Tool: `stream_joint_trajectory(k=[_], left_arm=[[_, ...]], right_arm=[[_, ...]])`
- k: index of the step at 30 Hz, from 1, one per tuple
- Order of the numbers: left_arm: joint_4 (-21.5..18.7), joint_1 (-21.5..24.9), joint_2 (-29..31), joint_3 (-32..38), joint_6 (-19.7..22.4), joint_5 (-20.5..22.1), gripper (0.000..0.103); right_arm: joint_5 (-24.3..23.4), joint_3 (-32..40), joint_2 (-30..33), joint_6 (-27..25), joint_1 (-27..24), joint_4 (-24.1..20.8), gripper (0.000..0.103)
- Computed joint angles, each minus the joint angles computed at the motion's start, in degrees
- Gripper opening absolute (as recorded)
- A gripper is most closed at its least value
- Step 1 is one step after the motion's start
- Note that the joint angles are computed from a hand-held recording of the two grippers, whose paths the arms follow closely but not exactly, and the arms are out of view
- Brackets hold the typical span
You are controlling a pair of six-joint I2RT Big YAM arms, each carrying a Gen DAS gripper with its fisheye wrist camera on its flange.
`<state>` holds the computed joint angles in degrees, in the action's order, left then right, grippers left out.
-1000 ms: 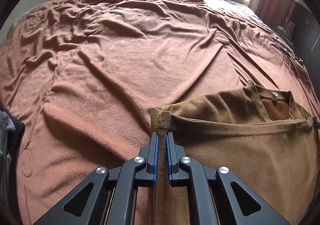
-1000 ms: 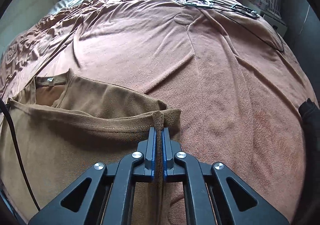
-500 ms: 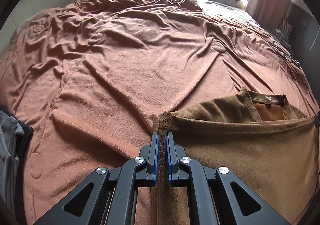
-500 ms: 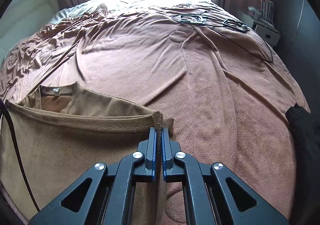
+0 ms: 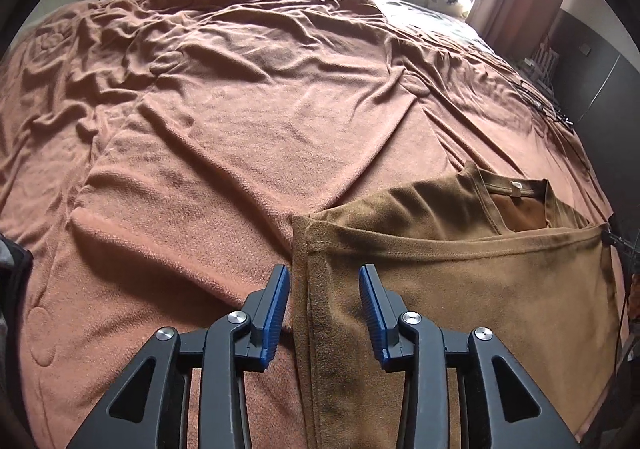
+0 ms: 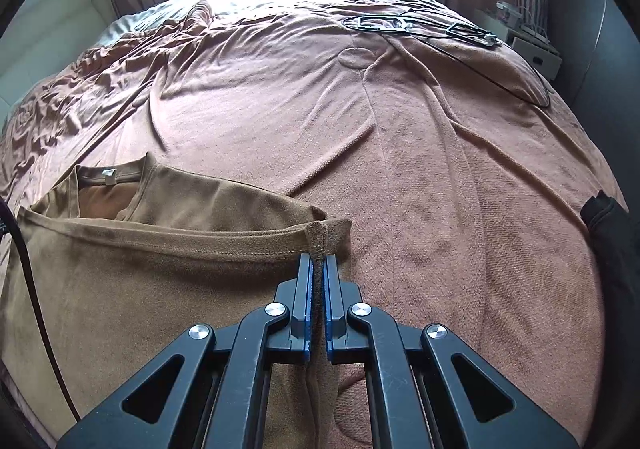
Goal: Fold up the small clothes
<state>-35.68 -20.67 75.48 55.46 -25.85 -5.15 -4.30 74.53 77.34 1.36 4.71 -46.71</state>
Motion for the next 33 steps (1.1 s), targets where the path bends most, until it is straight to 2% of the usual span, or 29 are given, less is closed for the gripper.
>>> stream_joint_trajectory(k=[7, 11, 17, 27, 33], left_arm=[[-1.64, -0.44, 4.88, 3.19, 2.7, -2.19, 0.041], [-1.6, -0.6, 5.23, 3.36, 3.32, -3.0, 0.022], [-2.12, -0.15, 4.39, 3.33, 2.72, -4.26, 0.01], [-2.89, -0.6, 0.93, 3.57, 2.97, -5.95, 0.007], [-4.26, -1.14, -0.13, 5.54, 2.68, -8.12, 0.007]], right_arm=[[-1.16, 0.22, 0.89, 0.12, -0.45, -0.33, 0.001], [-1.8, 1.41, 2.12, -0.42, -0.77, -1.81, 0.002], [-1.29, 2.58, 3.26, -0.91, -0.52, -2.35, 0.002], [1.24, -0.3, -0.82, -0.26, 0.37, 1.42, 0.0], [1.52, -0.39, -3.28, -0.19, 0.62, 1.87, 0.0]])
